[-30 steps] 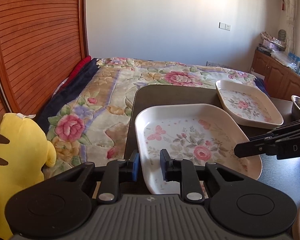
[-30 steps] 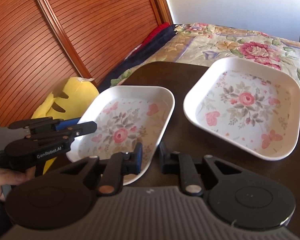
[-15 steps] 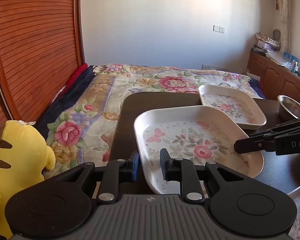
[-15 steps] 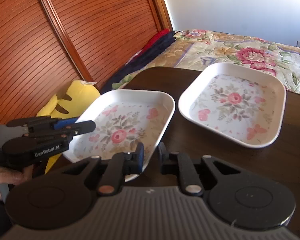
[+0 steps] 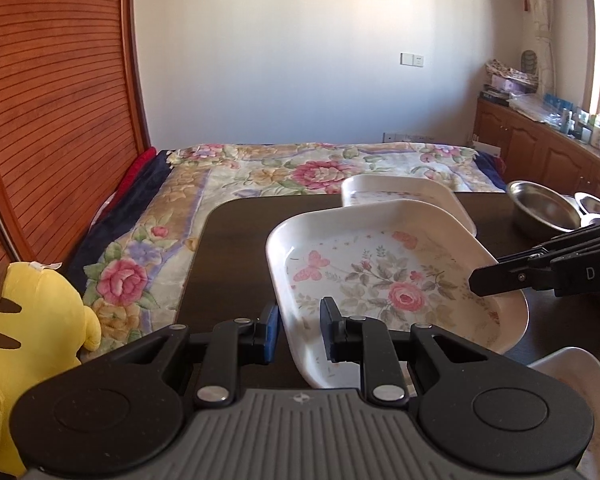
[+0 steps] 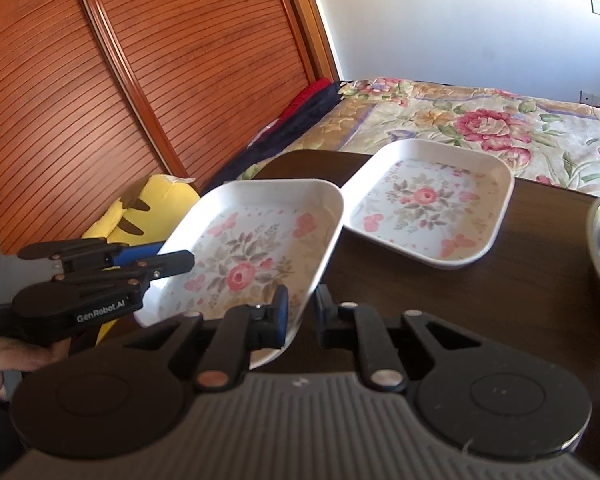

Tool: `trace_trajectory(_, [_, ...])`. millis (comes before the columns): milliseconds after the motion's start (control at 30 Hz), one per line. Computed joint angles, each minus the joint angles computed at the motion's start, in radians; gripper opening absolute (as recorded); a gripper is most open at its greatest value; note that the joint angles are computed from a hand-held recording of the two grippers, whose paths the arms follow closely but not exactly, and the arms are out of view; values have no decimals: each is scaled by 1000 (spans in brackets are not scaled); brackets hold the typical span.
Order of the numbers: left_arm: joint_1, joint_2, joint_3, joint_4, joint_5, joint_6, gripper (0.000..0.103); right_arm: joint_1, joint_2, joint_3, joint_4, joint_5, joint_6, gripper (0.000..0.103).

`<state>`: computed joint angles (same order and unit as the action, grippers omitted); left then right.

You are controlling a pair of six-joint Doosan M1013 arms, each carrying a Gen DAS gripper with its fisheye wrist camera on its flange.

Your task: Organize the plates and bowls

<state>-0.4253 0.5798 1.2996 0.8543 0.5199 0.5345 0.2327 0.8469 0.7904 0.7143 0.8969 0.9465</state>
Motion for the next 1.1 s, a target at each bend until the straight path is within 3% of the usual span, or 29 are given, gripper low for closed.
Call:
trace_trajectory(667, [-82,-46,73,48,-39,-46,24,-51,-166,290,86,-122,-146,16])
trace_trajectory(1100, [-121,-86,137,96,-48,-124,24,-71,-241,425,168,-155,-237,16])
